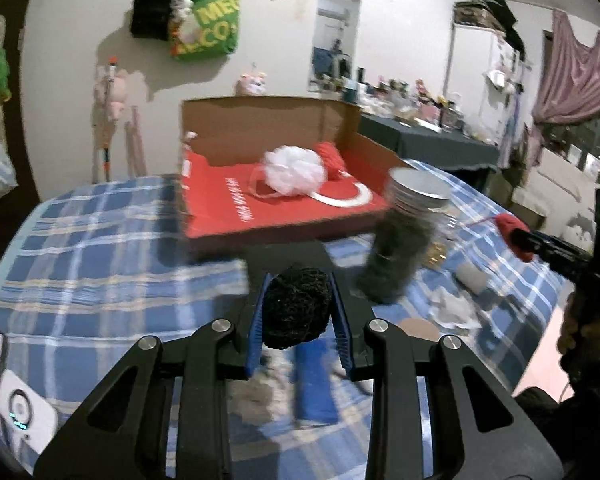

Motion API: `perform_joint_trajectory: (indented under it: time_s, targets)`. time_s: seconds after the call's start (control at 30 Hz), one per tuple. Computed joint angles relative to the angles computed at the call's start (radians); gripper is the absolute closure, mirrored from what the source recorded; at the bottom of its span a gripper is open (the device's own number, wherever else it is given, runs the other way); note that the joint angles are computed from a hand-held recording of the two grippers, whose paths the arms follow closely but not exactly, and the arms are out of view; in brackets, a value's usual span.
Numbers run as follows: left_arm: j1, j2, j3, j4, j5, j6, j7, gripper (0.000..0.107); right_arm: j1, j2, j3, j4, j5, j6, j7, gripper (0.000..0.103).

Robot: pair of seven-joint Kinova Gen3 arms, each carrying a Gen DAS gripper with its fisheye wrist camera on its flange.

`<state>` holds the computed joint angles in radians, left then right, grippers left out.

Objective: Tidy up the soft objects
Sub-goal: 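Carry the red bunny and black ball up toward the cardboard box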

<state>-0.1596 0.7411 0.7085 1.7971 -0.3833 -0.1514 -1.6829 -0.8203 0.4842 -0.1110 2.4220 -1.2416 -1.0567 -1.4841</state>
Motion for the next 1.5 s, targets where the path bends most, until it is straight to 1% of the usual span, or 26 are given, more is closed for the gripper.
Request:
perform_joint_trajectory:
  time_s: [0.07, 0.17, 0.27, 0.43, 0.53, 0.6, 0.87, 1.07, 1.2, 1.3, 1.4, 1.5]
  targets:
    - [0.032, -0.016, -0.054, -0.015, 0.026, -0.004, 0.009, 0.08, 0.019, -0.012, 0.006, 0.014, 0.006, 0.005, -0.022, 0.064]
    - [0.054, -0.018, -0.099, -0.045, 0.048, 0.017, 0.015, 0.08, 0.05, -0.025, 0.019, 0.018, 0.004, 0.027, -0.025, 0.064]
    - [0.095, -0.014, -0.16, -0.086, 0.079, 0.043, 0.008, 0.08, 0.093, -0.039, 0.033, 0.021, 0.015, 0.061, -0.031, 0.064]
    - [0.127, 0.017, -0.198, -0.175, 0.133, 0.115, -0.031, 0.08, 0.165, -0.049, 0.063, 0.001, 0.062, 0.121, -0.015, 0.064]
    - [0.143, 0.042, -0.209, -0.239, 0.167, 0.163, -0.069, 0.08, 0.226, -0.057, 0.077, -0.007, 0.144, 0.164, -0.043, 0.064]
    - [0.161, 0.056, -0.226, -0.284, 0.191, 0.196, -0.092, 0.08, 0.256, -0.06, 0.09, -0.022, 0.185, 0.195, -0.041, 0.064]
    - [0.19, 0.092, -0.229, -0.406, 0.268, 0.288, -0.203, 0.08, 0.347, -0.063, 0.135, -0.106, 0.321, 0.316, 0.008, 0.064]
    - [0.206, 0.094, -0.218, -0.462, 0.322, 0.317, -0.294, 0.08, 0.364, -0.064, 0.166, -0.179, 0.366, 0.392, 0.092, 0.064]
    - [0.22, 0.092, -0.206, -0.488, 0.355, 0.324, -0.358, 0.08, 0.351, -0.069, 0.187, -0.225, 0.349, 0.424, 0.176, 0.064]
    - [0.237, 0.103, -0.193, -0.532, 0.378, 0.354, -0.411, 0.08, 0.353, -0.071, 0.194, -0.267, 0.342, 0.457, 0.238, 0.064]
    - [0.278, 0.118, -0.218, -0.584, 0.399, 0.388, -0.447, 0.08, 0.349, -0.063, 0.214, -0.323, 0.312, 0.512, 0.321, 0.064]
    - [0.332, 0.146, -0.257, -0.672, 0.42, 0.467, -0.472, 0.08, 0.338, -0.044, 0.242, -0.389, 0.279, 0.577, 0.418, 0.064]
